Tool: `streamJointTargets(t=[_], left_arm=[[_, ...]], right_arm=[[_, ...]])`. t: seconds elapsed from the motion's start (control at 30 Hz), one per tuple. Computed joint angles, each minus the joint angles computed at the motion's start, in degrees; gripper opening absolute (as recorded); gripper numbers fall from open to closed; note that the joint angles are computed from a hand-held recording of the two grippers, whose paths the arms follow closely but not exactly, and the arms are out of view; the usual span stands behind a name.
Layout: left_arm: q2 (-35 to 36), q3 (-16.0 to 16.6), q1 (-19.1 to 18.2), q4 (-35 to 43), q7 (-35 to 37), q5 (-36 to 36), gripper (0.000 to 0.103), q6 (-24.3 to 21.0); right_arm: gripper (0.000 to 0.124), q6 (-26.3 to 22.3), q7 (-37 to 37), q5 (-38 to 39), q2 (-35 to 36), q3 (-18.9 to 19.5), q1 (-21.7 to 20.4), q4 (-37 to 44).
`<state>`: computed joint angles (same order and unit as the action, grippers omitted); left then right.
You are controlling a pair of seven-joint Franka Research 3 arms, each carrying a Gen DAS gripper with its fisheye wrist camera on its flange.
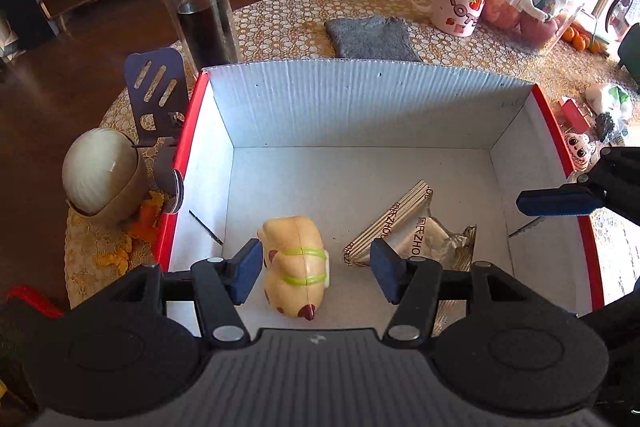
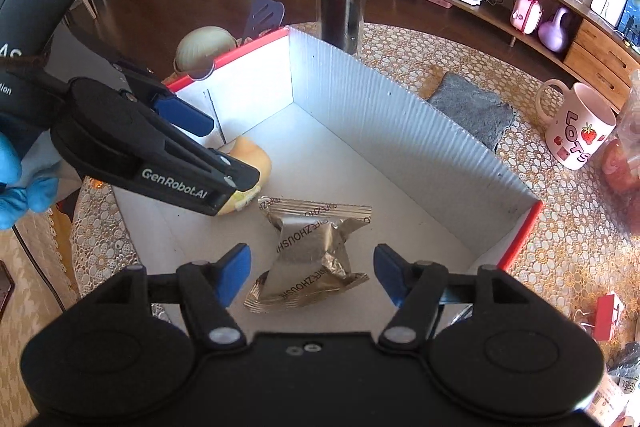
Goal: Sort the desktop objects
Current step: 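Open both grippers to drop the pig toy and foil bag into the box, then withdraw both grippers from the box back over the cluttered table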
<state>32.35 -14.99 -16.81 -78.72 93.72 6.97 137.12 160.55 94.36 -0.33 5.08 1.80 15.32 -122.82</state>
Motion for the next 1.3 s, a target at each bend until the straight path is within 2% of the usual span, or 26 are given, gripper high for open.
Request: streamJointTargets(t=[0.33,0.6,0.83,1.0,1.13,1.3], left_arm=[[-9.20,-1.84,1.65,-11.95,0.23,-2.62,0.058,7.34],[-15.57,-2.73,1.48,-19.43,-0.09,-4.85,0.058,12.94],[-20.94,-3.10,0.23,-26.31,-1.33,-5.21,0.058,18.81],[-24.10,-3.43,-0.96,-30.50,-2.07,-5.54,0.058,22.64],[-26.23,-2.55,-2.97,-33.98,-6.46,-0.28,0.058,26.74],[-27.64,-3.01,-4.48,-36.43,-9.73,1.99,0.058,28.76]], right_arm=[[0.068,5.57,-5.35,7.29,-8.87,1.29,-1.14,-8.50],[0.068,9.02,-8.77,12.60,-16.12,1.62,-1.43,-15.20],[0.068,11.81,-9.95,13.88,-23.27,2.26,-2.46,-22.07],[0.068,13.68,-7.53,13.24,-27.80,4.09,-5.13,-26.49],[0.068,15.59,-5.81,12.39,-32.01,5.59,-7.53,-30.74],[0.068,18.23,-3.18,11.53,-36.91,8.47,-12.03,-35.96]])
